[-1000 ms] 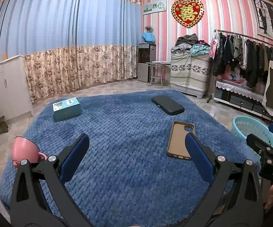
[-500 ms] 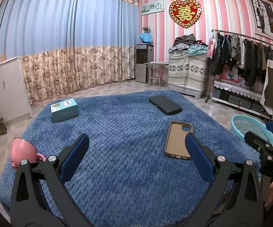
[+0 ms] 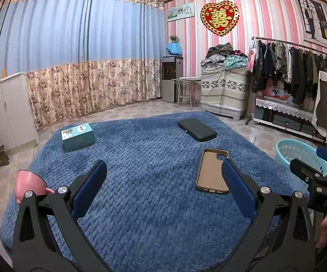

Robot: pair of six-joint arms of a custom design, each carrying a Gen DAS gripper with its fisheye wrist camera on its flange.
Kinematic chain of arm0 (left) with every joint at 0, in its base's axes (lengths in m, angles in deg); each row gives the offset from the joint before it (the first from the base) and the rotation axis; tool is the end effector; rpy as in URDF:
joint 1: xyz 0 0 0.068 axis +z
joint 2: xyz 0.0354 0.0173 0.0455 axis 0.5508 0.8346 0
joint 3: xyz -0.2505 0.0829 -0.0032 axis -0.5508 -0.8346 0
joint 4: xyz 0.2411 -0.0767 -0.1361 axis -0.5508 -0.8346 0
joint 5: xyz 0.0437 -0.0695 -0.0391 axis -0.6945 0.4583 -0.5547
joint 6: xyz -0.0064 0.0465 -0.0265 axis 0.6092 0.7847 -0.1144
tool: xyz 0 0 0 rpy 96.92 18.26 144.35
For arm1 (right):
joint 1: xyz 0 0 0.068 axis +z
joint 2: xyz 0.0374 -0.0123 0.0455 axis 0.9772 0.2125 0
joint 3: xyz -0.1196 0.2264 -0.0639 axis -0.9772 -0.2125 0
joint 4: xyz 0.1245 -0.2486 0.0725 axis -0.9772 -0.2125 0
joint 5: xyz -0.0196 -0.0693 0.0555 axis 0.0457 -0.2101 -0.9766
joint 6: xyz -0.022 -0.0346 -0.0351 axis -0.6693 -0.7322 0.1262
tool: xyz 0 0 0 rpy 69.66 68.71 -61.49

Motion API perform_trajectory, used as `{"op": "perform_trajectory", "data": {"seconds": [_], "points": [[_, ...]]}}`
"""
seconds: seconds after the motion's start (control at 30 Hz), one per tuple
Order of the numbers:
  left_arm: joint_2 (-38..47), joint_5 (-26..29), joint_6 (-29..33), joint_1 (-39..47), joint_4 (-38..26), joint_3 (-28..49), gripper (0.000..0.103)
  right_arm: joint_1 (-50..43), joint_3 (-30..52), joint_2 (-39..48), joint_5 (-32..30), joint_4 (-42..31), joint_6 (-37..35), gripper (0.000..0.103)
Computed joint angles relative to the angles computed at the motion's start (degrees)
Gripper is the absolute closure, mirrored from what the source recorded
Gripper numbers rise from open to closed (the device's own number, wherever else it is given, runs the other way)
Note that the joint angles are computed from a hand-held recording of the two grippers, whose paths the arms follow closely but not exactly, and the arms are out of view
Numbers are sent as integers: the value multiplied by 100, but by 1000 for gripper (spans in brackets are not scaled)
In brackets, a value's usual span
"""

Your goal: Collect trash

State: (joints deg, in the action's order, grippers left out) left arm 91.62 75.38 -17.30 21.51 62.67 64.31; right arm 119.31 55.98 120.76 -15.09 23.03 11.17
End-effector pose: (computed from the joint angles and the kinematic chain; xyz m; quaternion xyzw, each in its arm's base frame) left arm 0.2749 -0.0537 0.0965 0.0398 0.8222 -0.0194 0.5675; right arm 0.2843 0.2224 0.0955 0.0214 0.8307 0.0019 0.5564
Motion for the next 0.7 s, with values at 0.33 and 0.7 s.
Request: {"op": "perform_trajectory", "data": {"seconds": [0.33,0.7], "points": [[28,-1,14,15,32,2,5,-1,-16,-6,-2,10,9,4],[25,12,23,25,35,1,5,0,-12,3,0,23,8,4]]}}
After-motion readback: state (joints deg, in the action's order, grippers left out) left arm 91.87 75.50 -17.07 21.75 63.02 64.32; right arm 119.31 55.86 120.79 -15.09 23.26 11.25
